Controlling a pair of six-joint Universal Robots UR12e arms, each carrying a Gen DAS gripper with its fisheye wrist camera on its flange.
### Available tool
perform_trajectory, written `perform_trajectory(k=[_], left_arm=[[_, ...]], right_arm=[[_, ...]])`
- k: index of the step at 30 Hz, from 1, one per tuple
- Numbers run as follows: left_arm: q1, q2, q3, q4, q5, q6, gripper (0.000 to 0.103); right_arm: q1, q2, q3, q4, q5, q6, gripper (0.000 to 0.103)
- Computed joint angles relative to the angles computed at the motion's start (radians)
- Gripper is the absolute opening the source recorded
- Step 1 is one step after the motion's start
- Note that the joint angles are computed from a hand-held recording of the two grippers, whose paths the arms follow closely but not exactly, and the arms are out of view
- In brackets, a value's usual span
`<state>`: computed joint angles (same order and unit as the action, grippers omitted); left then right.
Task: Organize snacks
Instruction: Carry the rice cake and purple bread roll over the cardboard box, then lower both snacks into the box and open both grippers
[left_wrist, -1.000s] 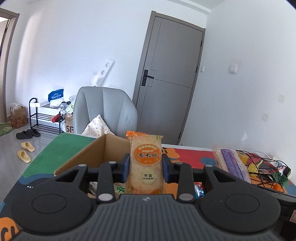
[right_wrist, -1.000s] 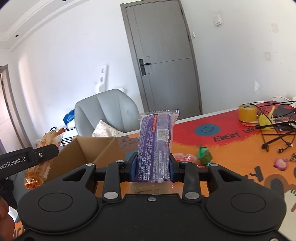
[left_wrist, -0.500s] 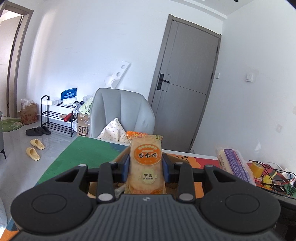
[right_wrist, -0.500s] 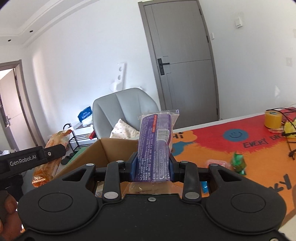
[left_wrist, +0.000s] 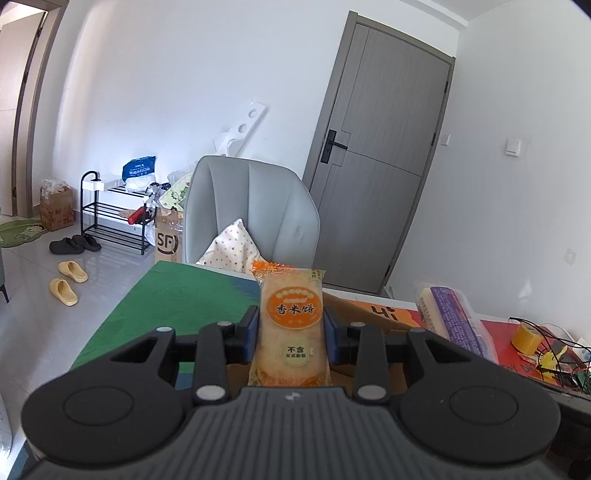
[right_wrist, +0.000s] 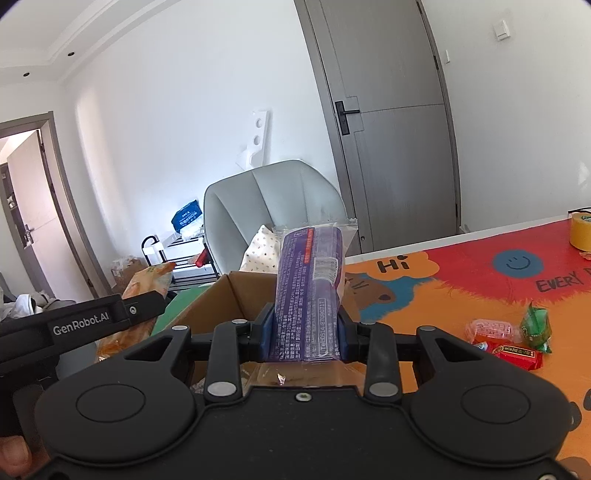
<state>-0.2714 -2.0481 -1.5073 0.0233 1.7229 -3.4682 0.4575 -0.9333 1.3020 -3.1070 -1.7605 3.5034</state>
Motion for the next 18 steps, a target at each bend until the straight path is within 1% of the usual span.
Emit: perform_trajectory(k=[2, 5, 6, 11, 15, 16, 18], left_arm=[[0.002, -0.007, 0.012, -0.009, -0.026, 0.011, 0.034], [0.003, -0.014, 0.023, -0.019, -0.045, 0.035, 0.050], [0.003, -0.015, 0.025, -0.026, -0.042, 0.031, 0.057], [0.014, -0.004, 0.004, -0.011, -0.022, 0.013, 0.059], [0.024, 0.009, -0.012, -0.008, 0.002, -0.009, 0.061], [0.026, 0.011, -0.015, -0.011, 0.008, -0.014, 0.062], [0.029, 0.016, -0.023, -0.014, 0.018, -0.024, 0.065]], right_arm=[[0.000, 0.001, -0.003, 0.007, -0.006, 0.004, 0.033], [0.001, 0.008, -0.015, 0.017, -0.011, 0.009, 0.033], [0.001, 0.011, -0.021, 0.022, -0.012, 0.010, 0.033], [0.005, 0.023, -0.044, 0.045, -0.004, 0.006, 0.033], [0.006, 0.037, -0.067, 0.058, 0.030, 0.012, 0.034], [0.006, 0.040, -0.072, 0.058, 0.047, 0.016, 0.035], [0.004, 0.046, -0.082, 0.063, 0.074, 0.020, 0.045]])
